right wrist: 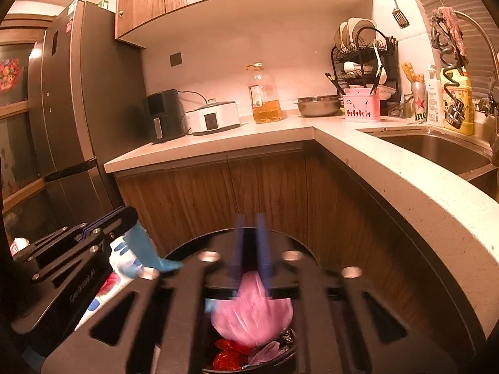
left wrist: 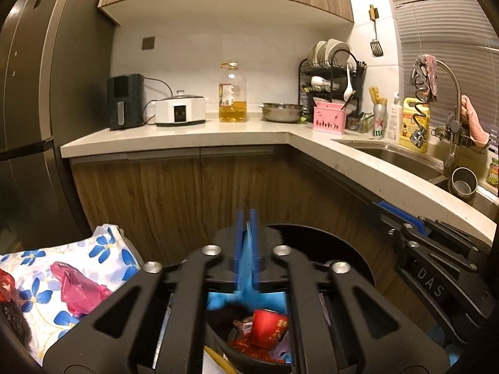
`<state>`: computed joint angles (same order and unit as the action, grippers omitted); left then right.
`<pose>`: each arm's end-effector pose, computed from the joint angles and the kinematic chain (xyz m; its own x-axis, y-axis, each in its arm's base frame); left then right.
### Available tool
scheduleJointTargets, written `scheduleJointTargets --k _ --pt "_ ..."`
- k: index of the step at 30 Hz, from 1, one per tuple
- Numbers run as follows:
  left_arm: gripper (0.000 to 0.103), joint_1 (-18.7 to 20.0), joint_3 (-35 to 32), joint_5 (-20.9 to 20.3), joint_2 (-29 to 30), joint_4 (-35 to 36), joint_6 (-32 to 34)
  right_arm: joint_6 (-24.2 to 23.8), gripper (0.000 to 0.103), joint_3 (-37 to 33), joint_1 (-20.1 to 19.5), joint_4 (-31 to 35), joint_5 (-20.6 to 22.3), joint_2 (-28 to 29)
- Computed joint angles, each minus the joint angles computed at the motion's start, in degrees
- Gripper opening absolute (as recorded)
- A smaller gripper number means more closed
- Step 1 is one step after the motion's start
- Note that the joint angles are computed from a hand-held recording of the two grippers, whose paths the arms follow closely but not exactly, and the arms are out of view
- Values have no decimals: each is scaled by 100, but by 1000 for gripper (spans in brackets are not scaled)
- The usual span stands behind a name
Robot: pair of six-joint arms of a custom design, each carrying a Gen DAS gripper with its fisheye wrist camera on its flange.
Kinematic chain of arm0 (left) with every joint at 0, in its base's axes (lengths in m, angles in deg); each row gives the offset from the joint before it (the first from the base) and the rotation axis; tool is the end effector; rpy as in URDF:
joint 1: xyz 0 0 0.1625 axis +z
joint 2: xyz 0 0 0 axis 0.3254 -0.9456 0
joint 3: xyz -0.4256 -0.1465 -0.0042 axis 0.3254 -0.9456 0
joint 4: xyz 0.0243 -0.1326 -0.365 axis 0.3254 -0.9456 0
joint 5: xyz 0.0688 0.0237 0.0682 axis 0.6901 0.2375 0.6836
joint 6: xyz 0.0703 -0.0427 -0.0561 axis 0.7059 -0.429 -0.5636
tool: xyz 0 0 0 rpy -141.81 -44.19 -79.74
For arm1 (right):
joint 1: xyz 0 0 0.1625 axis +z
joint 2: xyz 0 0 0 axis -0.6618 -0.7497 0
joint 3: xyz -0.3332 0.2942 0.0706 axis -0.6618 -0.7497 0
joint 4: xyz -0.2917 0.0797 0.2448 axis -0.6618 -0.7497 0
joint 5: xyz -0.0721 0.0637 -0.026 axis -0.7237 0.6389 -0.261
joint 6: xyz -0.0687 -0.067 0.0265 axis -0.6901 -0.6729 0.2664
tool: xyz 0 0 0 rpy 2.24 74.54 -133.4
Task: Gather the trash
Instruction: 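Open both tools to drop the gloves into the bin, then move both open tools back over the table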
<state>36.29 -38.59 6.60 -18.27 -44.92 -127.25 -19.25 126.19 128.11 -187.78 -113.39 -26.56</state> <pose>-0.2817 -0.7354 -0.0117 -0.6866 0.2948 -0.6646 0.7261 0.3247 -0.6061 0.0804 -0.6913 0.1823 -0.8212 -0.0158 0.5704 -0.5405 0.3423 -0.7686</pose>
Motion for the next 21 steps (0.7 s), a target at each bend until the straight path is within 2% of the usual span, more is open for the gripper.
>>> scheduleJointTargets --k 1,2,3,7,10,15,21 --pt "32 4 40 -14 -16 -48 -7 21 29 2 -10 -15 -2 3" --pt "38 14 90 -1 -43 -100 -10 25 29 -2 -10 -19 -29 9" --pt "52 19 145 1 -68 -161 -10 32 30 0 -13 -21 -53 10" --pt "68 34 483 -132 -236 -490 -42 100 43 42 -30 -71 -112 0" --pt "75 40 920 -332 -429 -900 -15 99 50 76 -31 -162 -130 4" --pt "81 44 1603 -788 -746 -1469 -119 145 66 185 -26 -322 -113 21" --pt "83 11 3087 -1454 -1443 -3122 97 204 76 386 6 -521 -27 53"
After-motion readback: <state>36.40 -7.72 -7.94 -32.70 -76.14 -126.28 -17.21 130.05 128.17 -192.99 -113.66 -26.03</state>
